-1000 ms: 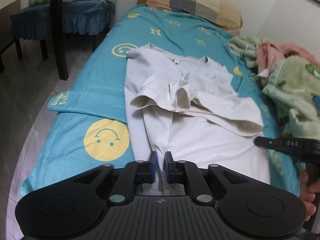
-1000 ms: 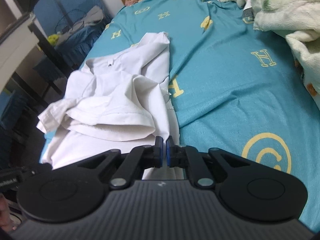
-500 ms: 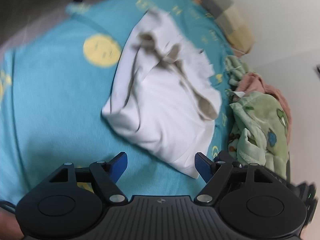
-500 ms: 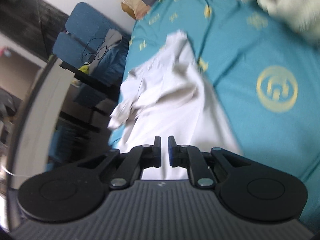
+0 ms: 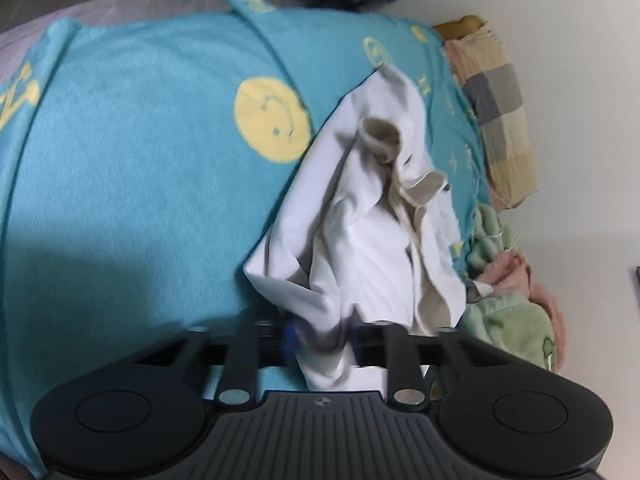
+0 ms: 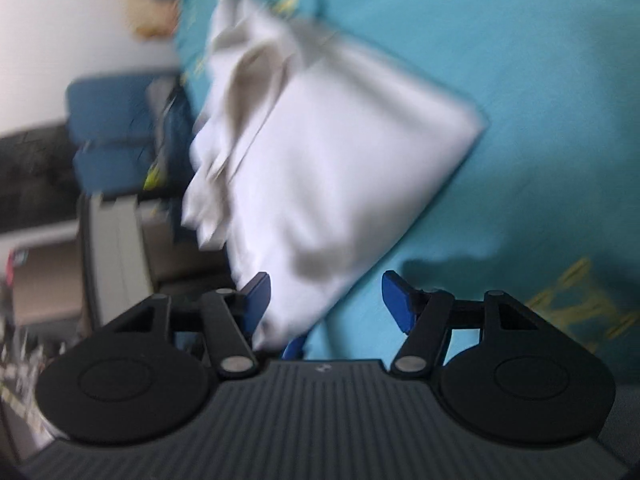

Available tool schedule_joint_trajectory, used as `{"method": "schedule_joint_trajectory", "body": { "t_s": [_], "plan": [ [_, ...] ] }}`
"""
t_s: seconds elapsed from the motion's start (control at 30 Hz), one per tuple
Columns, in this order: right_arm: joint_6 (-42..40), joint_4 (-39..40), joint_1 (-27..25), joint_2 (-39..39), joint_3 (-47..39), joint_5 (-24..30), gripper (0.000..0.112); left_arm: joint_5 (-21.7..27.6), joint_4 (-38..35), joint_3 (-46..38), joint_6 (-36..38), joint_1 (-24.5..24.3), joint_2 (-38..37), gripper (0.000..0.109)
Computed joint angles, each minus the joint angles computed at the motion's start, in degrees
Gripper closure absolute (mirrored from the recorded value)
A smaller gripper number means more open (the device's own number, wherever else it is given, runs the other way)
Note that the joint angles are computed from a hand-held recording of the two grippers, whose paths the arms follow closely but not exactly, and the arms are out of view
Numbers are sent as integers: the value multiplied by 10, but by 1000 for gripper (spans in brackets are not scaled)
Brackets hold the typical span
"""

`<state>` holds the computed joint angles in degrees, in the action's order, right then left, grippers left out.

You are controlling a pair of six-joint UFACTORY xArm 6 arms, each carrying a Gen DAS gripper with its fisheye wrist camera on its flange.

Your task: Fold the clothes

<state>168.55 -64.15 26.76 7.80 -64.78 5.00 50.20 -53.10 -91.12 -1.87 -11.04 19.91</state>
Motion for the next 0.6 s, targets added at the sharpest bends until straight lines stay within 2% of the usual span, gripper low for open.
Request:
{"method": "schedule_joint_trajectory", "body": {
  "t_s": [0.07, 0.1, 0.17, 0.23, 0.3, 0.37, 0.47, 0.6],
  "plan": [
    [83, -50, 4, -8, 3, 32, 49, -16, -14, 10, 16, -2, -11, 95],
    [96, -56, 8, -12, 5, 50, 50, -27, -26, 16, 26, -2, -18, 95],
    [68, -36, 24, -26, 9, 109, 50, -49, -48, 26, 46, -4, -31, 96],
    [53, -25, 31, -33, 11, 146, 54, -59, -53, 25, 66, -6, -37, 96],
    [15, 1, 32, -28, 5, 155, 82, -64, -54, 26, 80, -7, -43, 96],
    [-21, 17, 34, -21, -5, 166, 98, -64, -51, 31, 88, -7, -49, 96],
    [-17, -22, 38, -38, -7, 193, 101, -60, -51, 29, 98, -6, -59, 97],
    [-41, -42, 48, -76, -5, 230, 101, -28, -49, 11, 74, 4, -74, 98]
  ]
}}
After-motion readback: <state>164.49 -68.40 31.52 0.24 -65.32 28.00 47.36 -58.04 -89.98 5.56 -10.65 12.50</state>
